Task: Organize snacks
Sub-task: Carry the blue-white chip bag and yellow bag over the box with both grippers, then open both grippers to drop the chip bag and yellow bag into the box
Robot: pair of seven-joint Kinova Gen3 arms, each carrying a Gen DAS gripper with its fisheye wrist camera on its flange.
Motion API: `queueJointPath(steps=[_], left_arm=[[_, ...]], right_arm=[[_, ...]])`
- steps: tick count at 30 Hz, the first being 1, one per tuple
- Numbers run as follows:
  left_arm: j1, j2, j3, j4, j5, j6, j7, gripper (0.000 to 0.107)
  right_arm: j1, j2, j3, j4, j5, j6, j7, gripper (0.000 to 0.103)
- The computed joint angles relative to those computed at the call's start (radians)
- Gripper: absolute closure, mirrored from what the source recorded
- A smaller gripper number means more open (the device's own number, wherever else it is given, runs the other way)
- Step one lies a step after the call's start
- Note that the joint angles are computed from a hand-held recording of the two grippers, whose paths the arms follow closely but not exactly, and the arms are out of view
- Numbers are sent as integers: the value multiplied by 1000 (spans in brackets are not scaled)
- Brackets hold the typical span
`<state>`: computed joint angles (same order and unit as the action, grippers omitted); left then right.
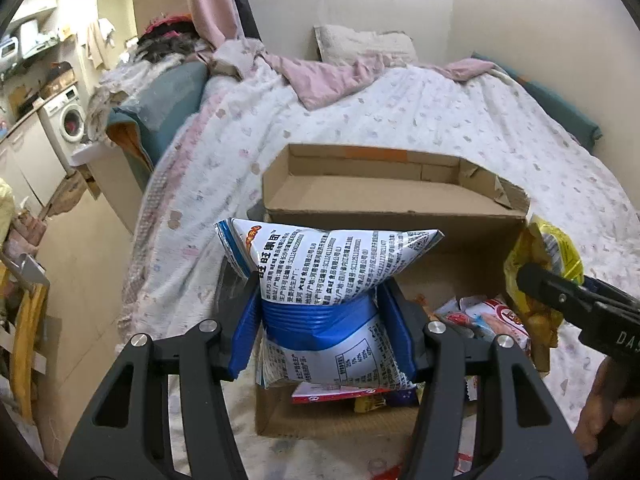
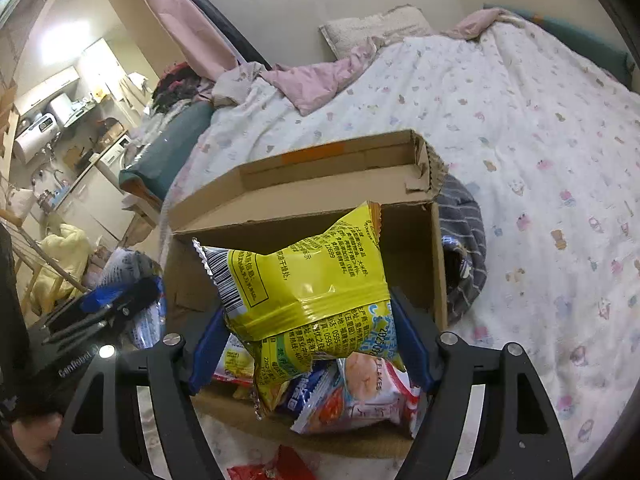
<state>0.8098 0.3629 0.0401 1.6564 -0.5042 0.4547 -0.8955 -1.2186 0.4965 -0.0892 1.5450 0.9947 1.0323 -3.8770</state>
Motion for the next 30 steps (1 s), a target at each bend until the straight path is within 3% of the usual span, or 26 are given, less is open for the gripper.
queueJointPath(steps=[5, 9, 17, 21, 25, 30], left_arm=[[-7, 20, 7, -22, 22, 2, -24, 54], [-47, 36, 53, -50, 93, 30, -87, 53], [-44, 59, 58, -80, 136, 70, -147, 50], [31, 84, 1, -113, 69, 143, -90, 25], [-14, 80, 51, -106, 105, 134, -137, 24], [-10, 71, 47, -97, 110, 124, -148, 24]], right_arm=[[14, 1, -5, 5, -22, -20, 7, 26], [24, -9, 1, 36, -30, -61, -33, 26], [51, -7, 4, 43, -65, -124, -19, 25], [52, -16, 17, 66, -56, -181, -39, 19], [37, -19, 25, 73, -38, -167, -68, 14], [27, -25, 24, 86, -2, -160, -106, 4]])
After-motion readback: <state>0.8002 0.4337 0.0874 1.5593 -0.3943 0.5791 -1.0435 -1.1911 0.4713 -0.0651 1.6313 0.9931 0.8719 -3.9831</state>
